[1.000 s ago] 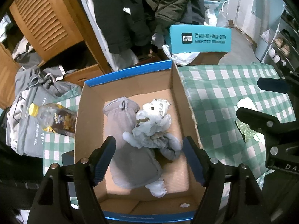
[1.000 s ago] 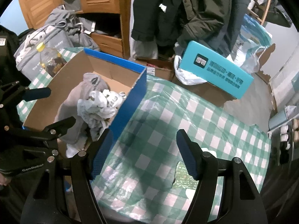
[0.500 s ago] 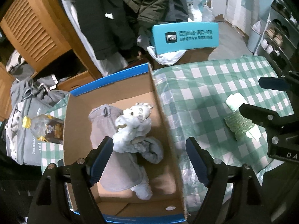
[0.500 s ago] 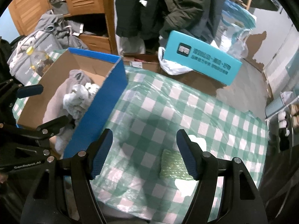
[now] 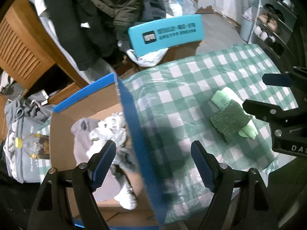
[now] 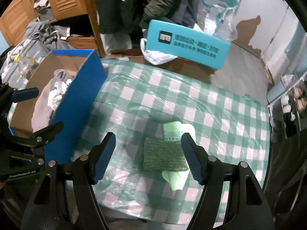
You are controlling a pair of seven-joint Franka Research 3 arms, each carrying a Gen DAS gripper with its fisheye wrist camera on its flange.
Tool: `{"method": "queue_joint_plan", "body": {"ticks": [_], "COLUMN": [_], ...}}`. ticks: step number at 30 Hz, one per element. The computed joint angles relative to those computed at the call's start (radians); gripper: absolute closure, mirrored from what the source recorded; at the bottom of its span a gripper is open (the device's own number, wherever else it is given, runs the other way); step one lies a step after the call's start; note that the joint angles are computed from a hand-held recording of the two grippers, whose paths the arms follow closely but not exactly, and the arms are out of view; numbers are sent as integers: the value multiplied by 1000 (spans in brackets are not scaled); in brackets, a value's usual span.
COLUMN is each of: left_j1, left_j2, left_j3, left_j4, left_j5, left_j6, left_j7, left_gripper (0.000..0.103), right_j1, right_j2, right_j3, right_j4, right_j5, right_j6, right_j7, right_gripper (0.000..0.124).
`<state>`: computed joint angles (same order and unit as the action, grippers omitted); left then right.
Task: Organize soft objects
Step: 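Move both tools away from the box toward the green scrubber pad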
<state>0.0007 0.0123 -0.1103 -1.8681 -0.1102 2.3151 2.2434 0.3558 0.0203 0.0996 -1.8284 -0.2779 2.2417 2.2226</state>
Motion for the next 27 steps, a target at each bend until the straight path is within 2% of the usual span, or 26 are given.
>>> {"method": "queue_joint_plan", "body": {"ticks": [27], "left_j1": [-82], "left_j2": [24], "left_j3": [-49], "left_j4": [-65], "left_j5": [59], "left_j6": [-21], "left_j7": [-17], "left_gripper": [21], "right_j1": [-99], "right_j2": [-162], "right_j3": [7], "right_j4": [-274], "right_j5": [70], "right_j6": [22], "right_j7": [44], "right_gripper": [53]}}
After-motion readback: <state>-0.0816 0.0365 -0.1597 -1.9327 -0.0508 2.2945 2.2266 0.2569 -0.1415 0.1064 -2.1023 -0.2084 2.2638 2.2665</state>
